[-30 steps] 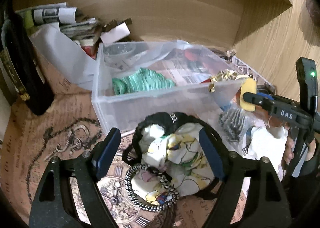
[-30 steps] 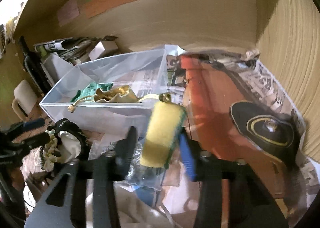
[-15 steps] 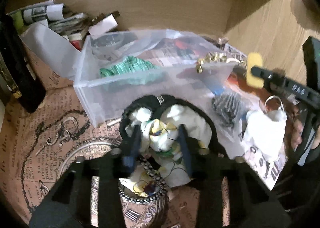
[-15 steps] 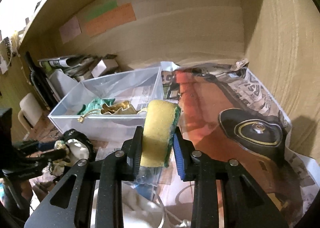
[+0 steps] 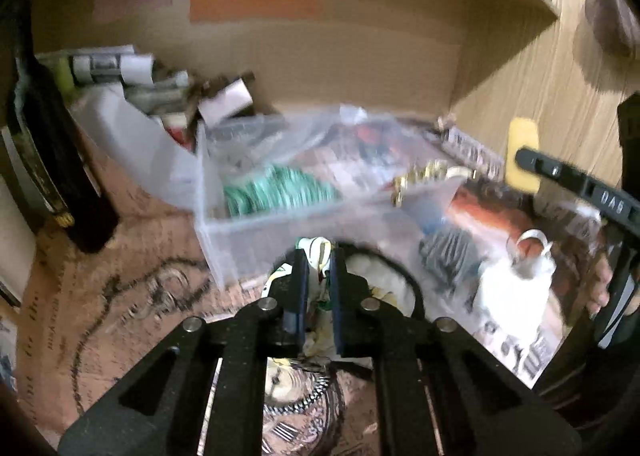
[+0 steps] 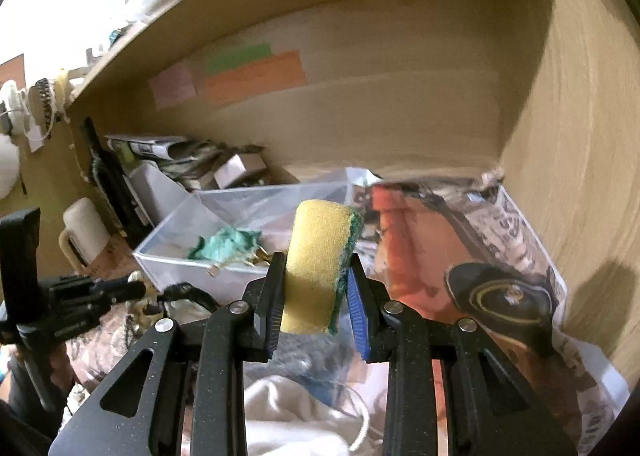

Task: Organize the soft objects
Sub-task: 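Lift the sponge with the right tool while the left tool grasps the floral scarf, then lower sponge and scarf into the clear box and open both tools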

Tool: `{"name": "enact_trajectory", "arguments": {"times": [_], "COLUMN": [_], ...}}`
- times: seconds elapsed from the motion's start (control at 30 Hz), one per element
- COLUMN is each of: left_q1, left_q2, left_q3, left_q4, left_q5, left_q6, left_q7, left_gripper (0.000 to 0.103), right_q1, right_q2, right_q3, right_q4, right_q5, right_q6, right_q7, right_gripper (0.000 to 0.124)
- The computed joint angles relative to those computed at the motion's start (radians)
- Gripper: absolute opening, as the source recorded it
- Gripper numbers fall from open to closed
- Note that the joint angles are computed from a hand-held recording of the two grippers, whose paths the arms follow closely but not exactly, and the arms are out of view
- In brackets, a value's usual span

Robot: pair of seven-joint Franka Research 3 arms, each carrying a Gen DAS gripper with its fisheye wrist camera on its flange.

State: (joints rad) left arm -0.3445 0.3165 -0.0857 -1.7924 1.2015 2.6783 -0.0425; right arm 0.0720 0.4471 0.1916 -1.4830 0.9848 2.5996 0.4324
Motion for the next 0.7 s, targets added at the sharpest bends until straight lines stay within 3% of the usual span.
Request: {"name": "enact_trajectory", "arguments": {"times": [0.2,0.4,0.57,0.7], "left_q1": [0.004,0.027,0.037,0.051], "left_q2": [-0.047,-0.056,-0.015,0.045], "left_q3": [0.012,0.001,0.0,0.009], "left_q4": [0.014,0.052,0.115,0.175], "left_q5": [0.122,0.191,0.175,0.086], "left_q6": [-0.021,-0.058,-0.091,-0.078], "left_q7": [-0.097,-0.122,-0.066,0.017], "left_gripper": [0.009,0.009,0.009,0.009], "right_q1": [0.01,0.047,0.088,0.116], "right_q2": [0.011,0.081,0.163,0.228], "right_q3": [0.016,0.0,-0.021,-0.029], "right_q4": [0.036,0.143,0.27,0.373], "right_q5": [0.01,-0.1,-0.256,-0.368], "right_q6": [-0.006,-0.058,-0.113,-0.171], "right_q7": [-0.038,0.036,0.132,0.193], "right_gripper": [0.026,0.026,0.026,0.026]}}
